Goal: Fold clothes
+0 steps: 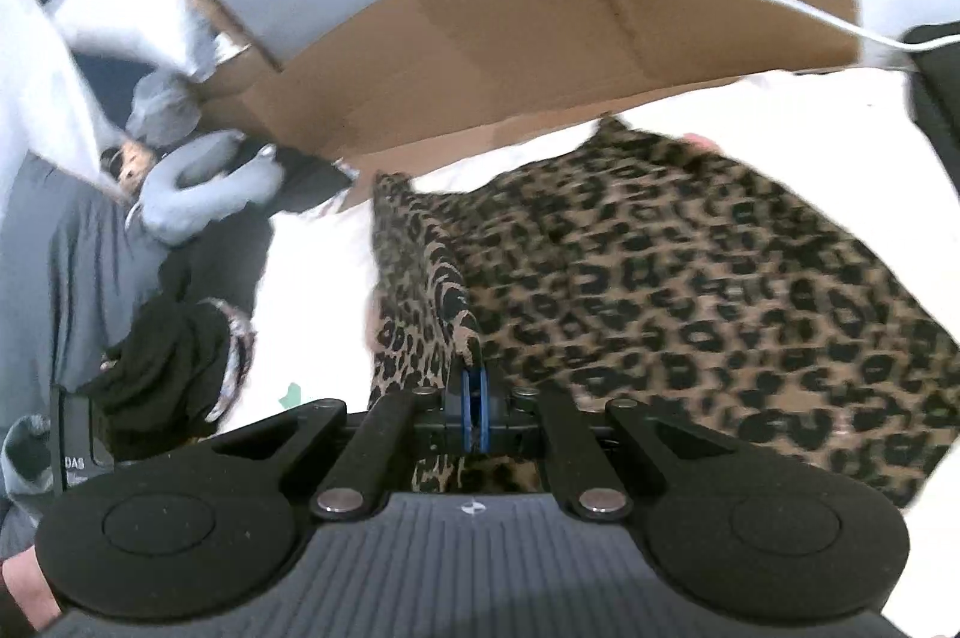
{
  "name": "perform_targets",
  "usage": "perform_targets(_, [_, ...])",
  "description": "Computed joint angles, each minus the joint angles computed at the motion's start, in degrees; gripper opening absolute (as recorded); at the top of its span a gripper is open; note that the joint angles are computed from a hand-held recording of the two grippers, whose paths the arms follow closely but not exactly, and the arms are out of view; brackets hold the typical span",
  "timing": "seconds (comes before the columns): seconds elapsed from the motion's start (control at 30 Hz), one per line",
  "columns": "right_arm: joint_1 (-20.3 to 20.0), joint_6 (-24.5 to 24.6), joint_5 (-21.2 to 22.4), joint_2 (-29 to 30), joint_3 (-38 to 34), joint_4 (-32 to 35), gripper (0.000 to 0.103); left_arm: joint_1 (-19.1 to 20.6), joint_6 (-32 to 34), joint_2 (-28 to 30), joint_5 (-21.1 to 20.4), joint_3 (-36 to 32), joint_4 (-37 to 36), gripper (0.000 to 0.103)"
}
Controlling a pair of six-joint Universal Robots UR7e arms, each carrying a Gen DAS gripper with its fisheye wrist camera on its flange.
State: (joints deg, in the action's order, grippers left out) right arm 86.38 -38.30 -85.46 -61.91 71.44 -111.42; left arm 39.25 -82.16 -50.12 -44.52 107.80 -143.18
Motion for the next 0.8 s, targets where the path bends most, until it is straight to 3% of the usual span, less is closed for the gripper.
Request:
perform_targets(0.33, [-3.30, 4.22, -2.06, 1.94, -6.36, -1.02, 0.001, 1.81, 5.98, 4.83, -3.71, -5.67, -0.47, 0.015])
perform_targets(0.67, [-7.43, 8.68, -6.69, 4.17, -9.63, -4.51, 0.001, 4.05, 14.19, 8.25, -8.20, -9.14, -3.91, 0.020])
perform_targets(0.8, [-9.36, 11.09, -6.25, 5.03, -9.93, -4.39, 0.001, 4.72, 15.75, 8.79, -10.21, -9.68, -3.22, 0.024])
